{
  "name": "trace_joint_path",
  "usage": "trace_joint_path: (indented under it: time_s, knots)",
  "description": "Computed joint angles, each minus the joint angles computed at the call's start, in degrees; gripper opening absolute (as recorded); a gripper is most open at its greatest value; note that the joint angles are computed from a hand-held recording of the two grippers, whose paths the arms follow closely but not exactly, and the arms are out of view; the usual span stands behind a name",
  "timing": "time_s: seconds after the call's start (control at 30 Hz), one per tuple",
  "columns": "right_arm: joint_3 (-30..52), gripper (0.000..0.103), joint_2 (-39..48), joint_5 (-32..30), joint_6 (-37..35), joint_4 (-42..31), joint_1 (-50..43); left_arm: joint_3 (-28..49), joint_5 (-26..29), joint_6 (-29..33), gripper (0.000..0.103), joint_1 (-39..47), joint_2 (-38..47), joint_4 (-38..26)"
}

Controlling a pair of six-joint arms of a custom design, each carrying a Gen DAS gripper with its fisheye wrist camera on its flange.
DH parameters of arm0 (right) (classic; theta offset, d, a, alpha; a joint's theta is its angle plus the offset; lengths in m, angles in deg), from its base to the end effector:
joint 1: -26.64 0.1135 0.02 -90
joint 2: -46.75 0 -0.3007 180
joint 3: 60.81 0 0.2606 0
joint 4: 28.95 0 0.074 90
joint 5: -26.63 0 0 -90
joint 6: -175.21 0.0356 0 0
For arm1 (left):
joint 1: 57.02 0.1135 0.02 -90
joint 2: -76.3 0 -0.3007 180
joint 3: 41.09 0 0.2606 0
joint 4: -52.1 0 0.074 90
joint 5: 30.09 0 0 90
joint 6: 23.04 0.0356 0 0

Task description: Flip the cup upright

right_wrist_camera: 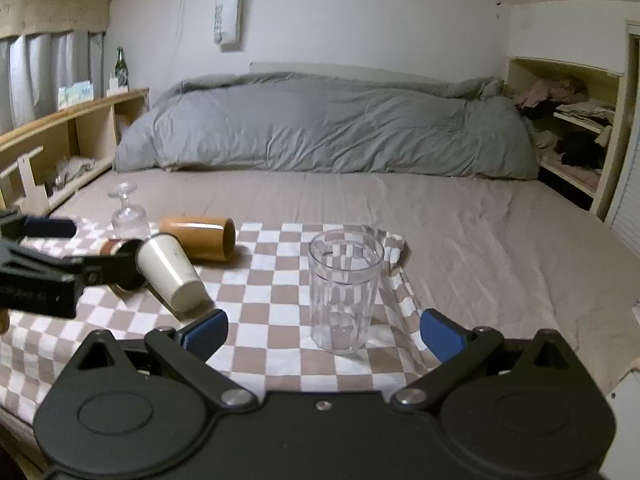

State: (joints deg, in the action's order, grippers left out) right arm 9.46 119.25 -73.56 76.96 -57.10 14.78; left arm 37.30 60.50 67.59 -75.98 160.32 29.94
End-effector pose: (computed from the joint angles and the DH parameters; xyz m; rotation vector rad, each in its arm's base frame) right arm 0.2793 -0.0522 0.3350 -0.0409 2.0915 -0.0256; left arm 0.3261 -0.1124 0.3359 0.3572 2.0311 -0.2087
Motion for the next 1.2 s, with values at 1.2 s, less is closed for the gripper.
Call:
trace_joint_path:
  time_s: [1.2]
  knots:
    - [-20.42, 0.103, -22.29, 39.26, 14.36, 8.0, 25.09, -18.28, -10.04, 0.15, 0.103, 1.65, -19.17, 2.9]
